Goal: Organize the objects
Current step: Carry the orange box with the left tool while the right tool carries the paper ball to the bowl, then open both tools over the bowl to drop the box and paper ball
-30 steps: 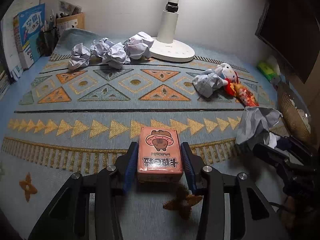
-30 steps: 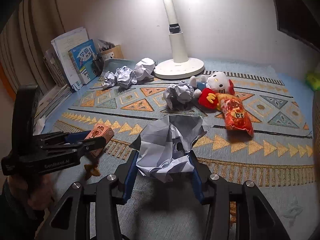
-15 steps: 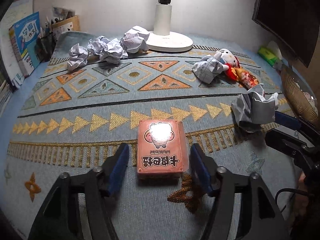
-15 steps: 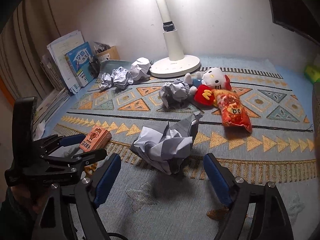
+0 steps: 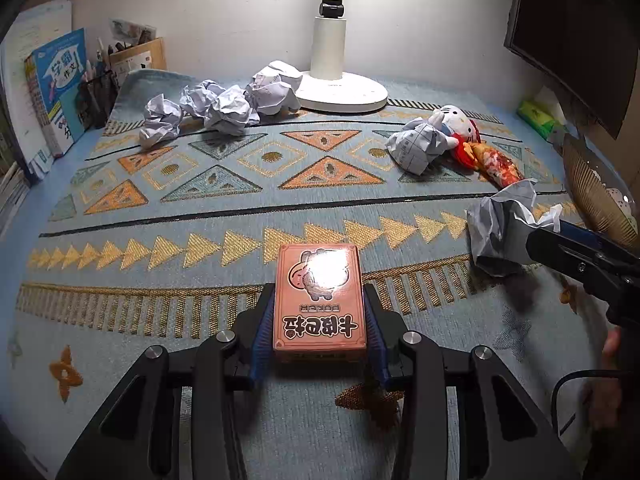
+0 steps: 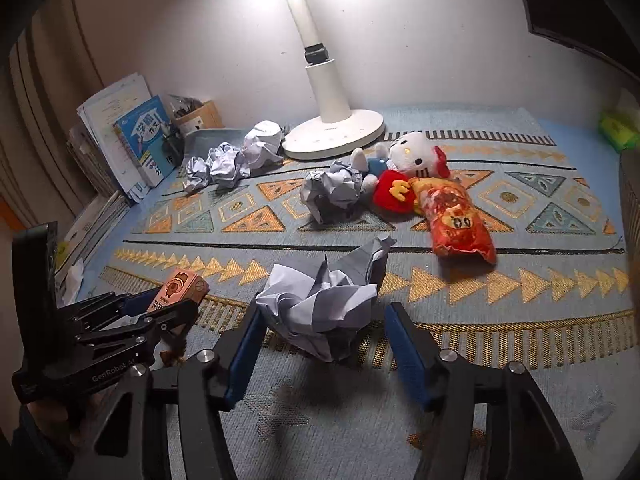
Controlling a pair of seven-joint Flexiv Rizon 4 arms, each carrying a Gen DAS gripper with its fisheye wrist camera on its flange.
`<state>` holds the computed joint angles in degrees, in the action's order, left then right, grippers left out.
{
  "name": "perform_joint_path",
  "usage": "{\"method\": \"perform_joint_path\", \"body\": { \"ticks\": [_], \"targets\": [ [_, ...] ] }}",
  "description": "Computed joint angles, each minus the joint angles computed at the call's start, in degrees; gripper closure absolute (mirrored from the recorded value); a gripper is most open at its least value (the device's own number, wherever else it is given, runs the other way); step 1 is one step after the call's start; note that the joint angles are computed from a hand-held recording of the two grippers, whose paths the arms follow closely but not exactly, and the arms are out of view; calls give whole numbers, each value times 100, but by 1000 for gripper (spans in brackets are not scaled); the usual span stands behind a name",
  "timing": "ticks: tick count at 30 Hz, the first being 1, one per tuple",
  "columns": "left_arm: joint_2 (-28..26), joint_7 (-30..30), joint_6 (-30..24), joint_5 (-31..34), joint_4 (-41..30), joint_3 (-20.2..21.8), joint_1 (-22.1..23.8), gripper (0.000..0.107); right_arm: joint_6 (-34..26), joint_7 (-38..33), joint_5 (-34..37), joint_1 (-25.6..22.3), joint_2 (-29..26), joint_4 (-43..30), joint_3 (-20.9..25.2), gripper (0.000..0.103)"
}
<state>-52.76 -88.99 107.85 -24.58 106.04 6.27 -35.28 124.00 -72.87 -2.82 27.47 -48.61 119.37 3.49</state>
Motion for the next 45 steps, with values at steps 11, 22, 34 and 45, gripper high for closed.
{"method": "perform_joint_path", "body": {
  "ticks": [11, 22, 34, 45],
  "targets": [
    [-7, 37, 124, -5, 22, 51, -77, 69, 663, -179, 505, 230, -8, 118, 0, 65],
    [251, 241, 479, 241, -475, -650, -50, 69, 1629, -482, 1537, -35, 1305, 1318, -253, 64],
    [-916, 668, -1301, 967, -3953, -1370, -370, 69, 679, -950, 3897, -273, 2030, 1136, -1252, 64],
    [-1948, 169, -2396, 1431, -5987, -808, -872, 25, 439, -163, 3409, -656, 1765, 1209, -1298, 49]
  ]
}}
